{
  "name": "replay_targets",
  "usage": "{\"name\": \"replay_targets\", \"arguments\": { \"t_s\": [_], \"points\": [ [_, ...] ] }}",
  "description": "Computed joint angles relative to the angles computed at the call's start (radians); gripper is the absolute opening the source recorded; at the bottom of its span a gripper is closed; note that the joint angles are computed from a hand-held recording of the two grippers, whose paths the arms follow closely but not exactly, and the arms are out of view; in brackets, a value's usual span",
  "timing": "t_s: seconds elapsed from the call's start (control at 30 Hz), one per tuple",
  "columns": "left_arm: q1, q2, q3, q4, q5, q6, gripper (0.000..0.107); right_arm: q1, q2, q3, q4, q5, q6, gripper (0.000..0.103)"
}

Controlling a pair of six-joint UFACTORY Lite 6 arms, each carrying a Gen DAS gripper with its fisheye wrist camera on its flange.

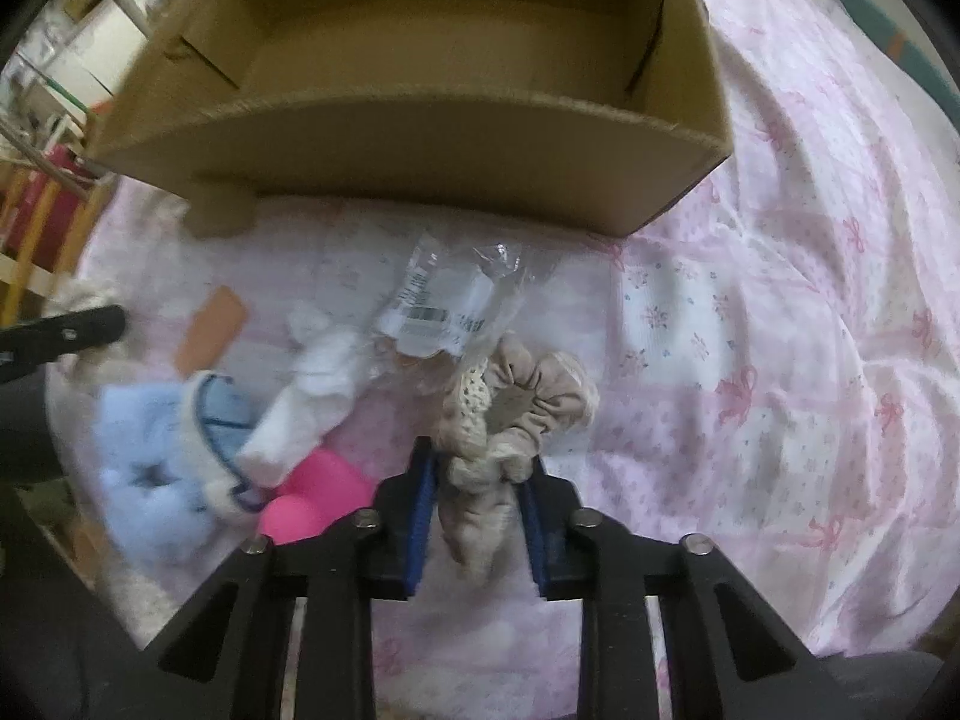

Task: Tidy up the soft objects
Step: 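Carry the white cloth and beige scrunchie over the cardboard box with both tools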

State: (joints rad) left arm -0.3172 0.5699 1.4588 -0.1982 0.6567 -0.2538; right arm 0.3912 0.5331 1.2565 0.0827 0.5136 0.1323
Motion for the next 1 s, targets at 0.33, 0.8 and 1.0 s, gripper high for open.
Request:
{"name": "replay_targets", "arguments": {
  "t_s": [0.33,0.8,1.0],
  "points": [
    [-0.009,-0.079,-0.063,0.043,-0.022,-0.041,0.018,0.016,-0.277,-0.236,0.352,-0.089,-0.308,0.013],
    [-0.018,-0.096,0.199,0.146,0.113,-0.058,0.018,-0.225,-0.517,-0.201,0.737,0.017,-0.777,0.013],
    [-0.016,0.132,0.588,0.200,0.246,-0.056,0.018,-0.243,-0.306,0.040,0.739,0.023,-0.786,0.013]
  ]
}}
